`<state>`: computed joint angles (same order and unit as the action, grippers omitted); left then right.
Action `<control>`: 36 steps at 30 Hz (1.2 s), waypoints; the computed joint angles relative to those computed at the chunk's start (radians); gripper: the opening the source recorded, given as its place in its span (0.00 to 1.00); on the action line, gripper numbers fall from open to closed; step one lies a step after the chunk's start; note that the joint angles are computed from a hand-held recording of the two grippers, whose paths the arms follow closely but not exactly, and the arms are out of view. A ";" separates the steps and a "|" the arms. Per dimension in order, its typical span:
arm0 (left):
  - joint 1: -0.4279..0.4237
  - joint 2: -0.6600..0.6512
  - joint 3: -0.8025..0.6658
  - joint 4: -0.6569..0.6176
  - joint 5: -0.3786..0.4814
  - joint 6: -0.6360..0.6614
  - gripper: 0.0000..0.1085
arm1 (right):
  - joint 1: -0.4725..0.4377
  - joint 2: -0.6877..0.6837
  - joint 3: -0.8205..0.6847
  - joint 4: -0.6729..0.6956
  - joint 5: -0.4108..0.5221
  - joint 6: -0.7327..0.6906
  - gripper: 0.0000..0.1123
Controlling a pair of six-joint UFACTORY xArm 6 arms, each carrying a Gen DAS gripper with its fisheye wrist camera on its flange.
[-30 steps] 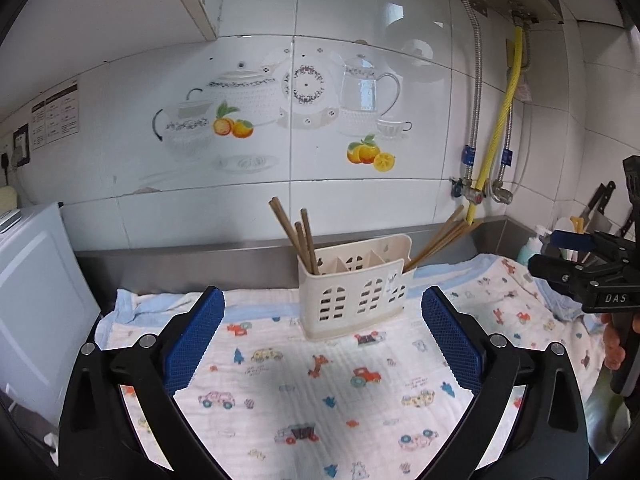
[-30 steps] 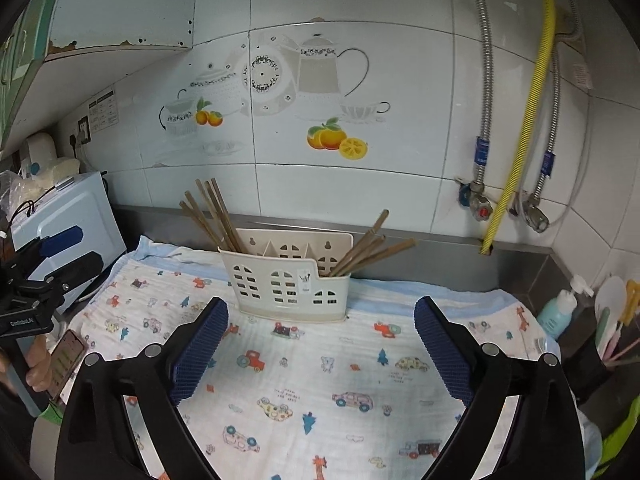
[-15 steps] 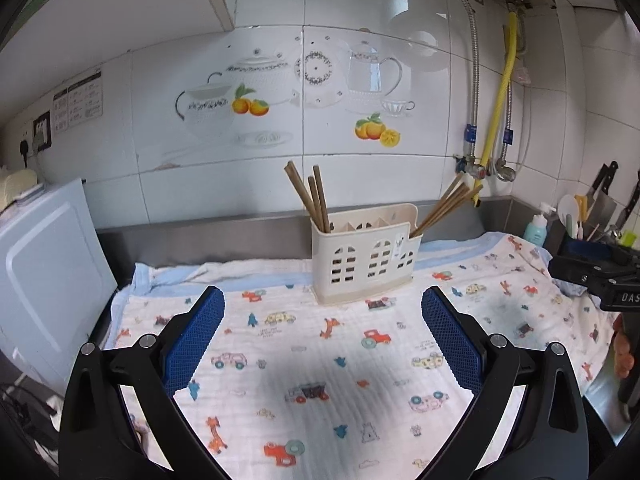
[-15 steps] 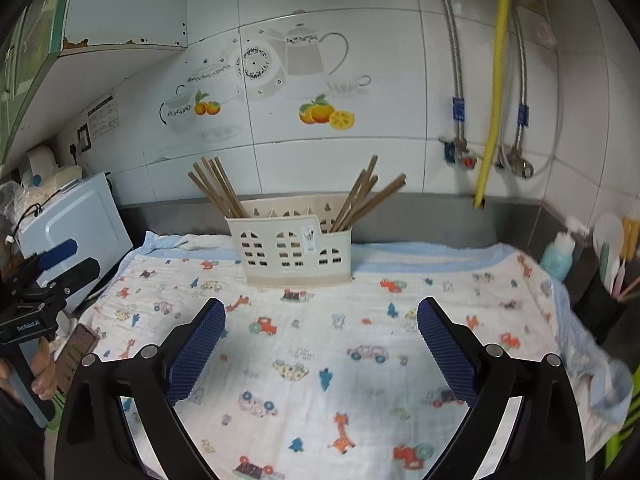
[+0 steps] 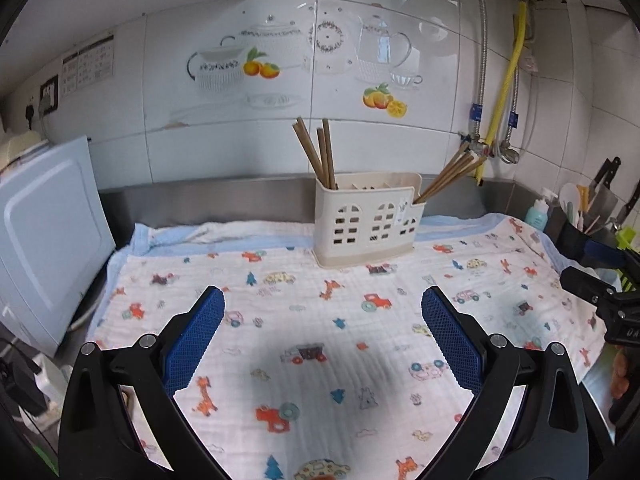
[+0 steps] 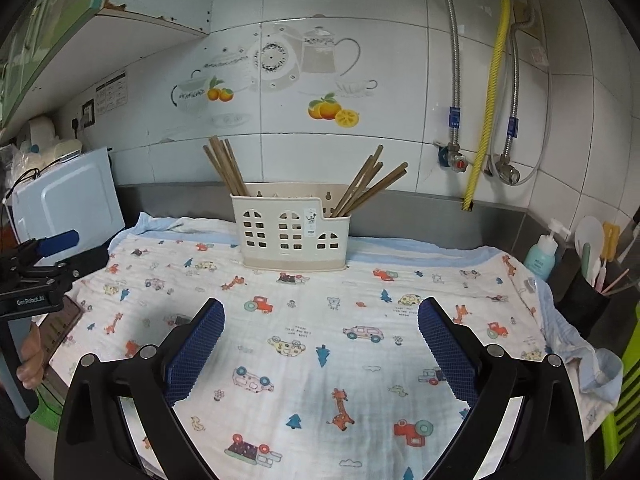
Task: Organize utensils
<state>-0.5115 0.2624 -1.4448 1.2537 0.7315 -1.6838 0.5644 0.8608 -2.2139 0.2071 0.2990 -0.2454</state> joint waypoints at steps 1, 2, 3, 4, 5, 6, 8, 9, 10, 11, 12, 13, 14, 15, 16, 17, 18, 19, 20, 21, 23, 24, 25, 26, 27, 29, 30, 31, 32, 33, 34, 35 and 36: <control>-0.001 0.002 0.000 -0.003 0.000 0.000 0.90 | 0.003 -0.012 0.025 0.002 -0.016 -0.003 0.84; -0.003 0.005 -0.001 -0.006 0.003 0.003 0.90 | 0.004 -0.021 0.045 -0.006 -0.031 0.004 0.84; -0.007 0.009 -0.003 -0.009 0.011 0.010 0.90 | 0.005 -0.031 0.068 -0.009 -0.050 0.009 0.84; -0.009 0.011 -0.003 -0.009 0.012 0.011 0.90 | 0.006 -0.034 0.076 -0.008 -0.057 0.009 0.84; -0.010 0.012 -0.002 -0.010 0.011 0.010 0.90 | 0.007 -0.039 0.088 -0.009 -0.061 0.010 0.84; -0.011 0.014 -0.002 -0.016 0.008 0.015 0.90 | 0.006 -0.040 0.093 -0.014 -0.062 0.014 0.84; -0.015 0.020 -0.006 -0.023 0.018 0.024 0.90 | 0.005 -0.042 0.104 -0.030 -0.067 0.028 0.84; -0.016 0.020 -0.005 -0.023 0.021 0.023 0.90 | 0.003 -0.042 0.108 -0.036 -0.069 0.037 0.84; -0.016 0.021 -0.003 -0.025 0.016 0.023 0.90 | 0.003 -0.043 0.111 -0.027 -0.069 0.034 0.84; -0.016 0.023 -0.003 -0.029 0.013 0.022 0.90 | 0.003 -0.042 0.112 -0.012 -0.066 0.025 0.84; -0.017 0.024 -0.004 -0.031 0.013 0.022 0.90 | 0.002 -0.043 0.115 -0.005 -0.066 0.022 0.84; -0.017 0.027 -0.004 -0.032 0.011 0.022 0.90 | 0.002 -0.046 0.123 -0.013 -0.073 0.031 0.84; -0.017 0.029 -0.005 -0.033 0.010 0.024 0.90 | 0.001 -0.046 0.126 -0.013 -0.074 0.034 0.84; -0.017 0.032 -0.006 -0.040 0.011 0.026 0.90 | 0.002 -0.048 0.128 0.010 -0.072 0.016 0.84; -0.016 0.033 -0.006 -0.042 0.008 0.028 0.90 | 0.002 -0.051 0.135 0.017 -0.074 0.012 0.84; -0.016 0.035 -0.007 -0.044 0.005 0.028 0.90 | 0.002 -0.052 0.138 0.018 -0.075 0.012 0.84; -0.016 0.036 -0.007 -0.046 0.003 0.025 0.90 | 0.003 -0.052 0.138 0.017 -0.074 0.011 0.84; -0.015 0.037 -0.006 -0.048 0.002 0.023 0.90 | 0.003 -0.052 0.139 0.017 -0.075 0.010 0.84; -0.015 0.039 -0.005 -0.050 -0.002 0.021 0.90 | 0.003 -0.053 0.142 0.020 -0.077 0.007 0.84; -0.014 0.040 -0.005 -0.052 -0.004 0.021 0.90 | 0.004 -0.053 0.143 0.023 -0.075 0.004 0.84; -0.015 0.042 -0.004 -0.053 -0.004 0.021 0.90 | 0.005 -0.054 0.145 0.024 -0.075 0.004 0.84; -0.015 0.042 -0.003 -0.054 -0.003 0.020 0.90 | 0.005 -0.054 0.146 0.030 -0.076 -0.001 0.84; -0.014 0.041 -0.001 -0.053 -0.005 0.016 0.90 | 0.005 -0.053 0.144 0.023 -0.075 0.004 0.84; -0.014 0.041 -0.001 -0.052 -0.006 0.017 0.90 | 0.005 -0.052 0.143 0.019 -0.073 0.007 0.84; -0.014 0.040 0.000 -0.050 -0.004 0.011 0.90 | 0.005 -0.052 0.143 0.019 -0.073 0.006 0.84; -0.013 0.038 0.003 -0.046 -0.005 0.004 0.90 | 0.005 -0.052 0.144 0.014 -0.076 0.012 0.84; -0.013 0.037 0.005 -0.045 -0.006 0.001 0.90 | 0.006 -0.052 0.144 0.014 -0.078 0.014 0.84; -0.013 0.036 0.007 -0.044 -0.005 -0.002 0.90 | 0.006 -0.053 0.146 0.017 -0.078 0.012 0.84; -0.014 0.034 0.009 -0.042 -0.005 -0.005 0.90 | 0.006 -0.053 0.148 0.011 -0.079 0.017 0.84; -0.013 0.033 0.012 -0.039 -0.007 -0.009 0.90 | 0.006 -0.054 0.150 0.000 -0.081 0.026 0.84; -0.013 0.032 0.014 -0.039 -0.009 -0.011 0.90 | 0.006 -0.055 0.151 0.005 -0.082 0.020 0.84; -0.013 0.031 0.015 -0.041 -0.009 -0.012 0.90 | 0.006 -0.055 0.150 0.008 -0.080 0.018 0.84; -0.013 0.031 0.016 -0.042 -0.010 -0.014 0.90 | 0.007 -0.055 0.151 0.008 -0.080 0.019 0.84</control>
